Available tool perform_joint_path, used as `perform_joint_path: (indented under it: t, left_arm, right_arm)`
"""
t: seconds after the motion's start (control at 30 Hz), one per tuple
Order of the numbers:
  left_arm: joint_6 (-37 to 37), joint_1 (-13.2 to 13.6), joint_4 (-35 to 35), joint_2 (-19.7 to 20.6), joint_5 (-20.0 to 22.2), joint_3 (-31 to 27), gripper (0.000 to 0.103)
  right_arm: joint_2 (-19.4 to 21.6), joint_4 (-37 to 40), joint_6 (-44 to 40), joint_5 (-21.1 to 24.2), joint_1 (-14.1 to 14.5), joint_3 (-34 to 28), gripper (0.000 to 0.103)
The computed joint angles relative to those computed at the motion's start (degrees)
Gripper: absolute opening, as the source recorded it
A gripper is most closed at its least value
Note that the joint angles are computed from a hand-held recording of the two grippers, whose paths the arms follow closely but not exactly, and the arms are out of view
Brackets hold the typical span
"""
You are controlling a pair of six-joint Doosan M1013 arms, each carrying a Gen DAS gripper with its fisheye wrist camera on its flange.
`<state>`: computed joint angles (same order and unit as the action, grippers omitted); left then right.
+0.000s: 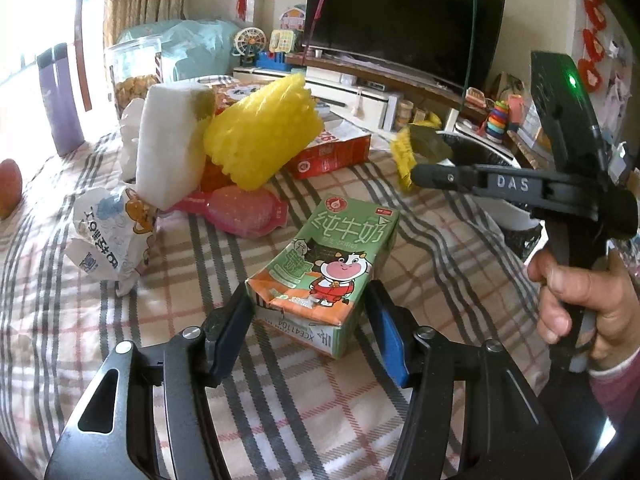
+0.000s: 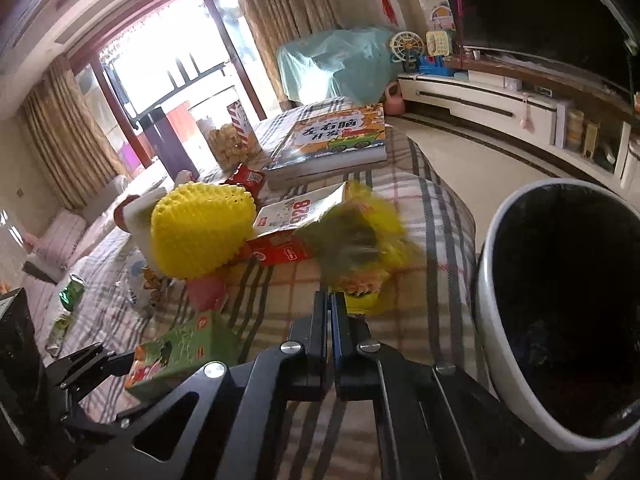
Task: Collect trash
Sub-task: 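Grasp the green milk carton with the left tool while the right tool grasps the yellow snack bag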
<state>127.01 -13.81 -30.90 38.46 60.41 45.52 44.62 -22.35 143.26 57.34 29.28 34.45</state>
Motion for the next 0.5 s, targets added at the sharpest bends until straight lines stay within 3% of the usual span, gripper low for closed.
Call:
perform_joint_path:
  t: [0.1, 0.17, 0.2, 0.27, 0.4, 0.47, 0.5]
  left_arm:
    - [0.4, 0.0, -0.1, -0.5, -0.5, 0.8, 0.057]
    - [0.7, 0.1, -0.3, -0.9, -1.0, 1.5, 0.057]
    - [0.7, 0.1, -0.3, -1.0, -1.1, 1.7, 0.057]
    - [0.4, 0.2, -0.2, -1.0, -0.8, 1.6, 0.057]
    - [-0.4, 0.1, 0.0, -0.5, 0.0, 1.0, 0.057]
    - [-0.4, 0.1, 0.1, -0.3, 0.1, 0.8, 0.057]
    - [-0.4, 0.1, 0.0, -0.3, 0.1, 0.8, 0.057]
  right_arm:
    - [-0.7, -0.7, 0.7, -0.7, 0.3, 1.2, 0.004]
    - [-1.7, -1.2, 2.2, -2.3, 0.4, 2.7, 0.013]
    - [-2.2, -1.5, 3.2, -3.4, 0.4, 3.8, 0.019]
    - [-3.0, -3.2, 5.0, -4.1, 0.7, 4.9, 0.055]
    - [-3.9, -9.6, 8.2, -3.7, 1.5, 6.2, 0.065]
    - [-2.9, -10.8, 7.6, -1.0, 1.6, 4.2, 0.090]
    - [-2.3, -11.2, 7.1, 0.2, 1.5, 3.1, 0.090]
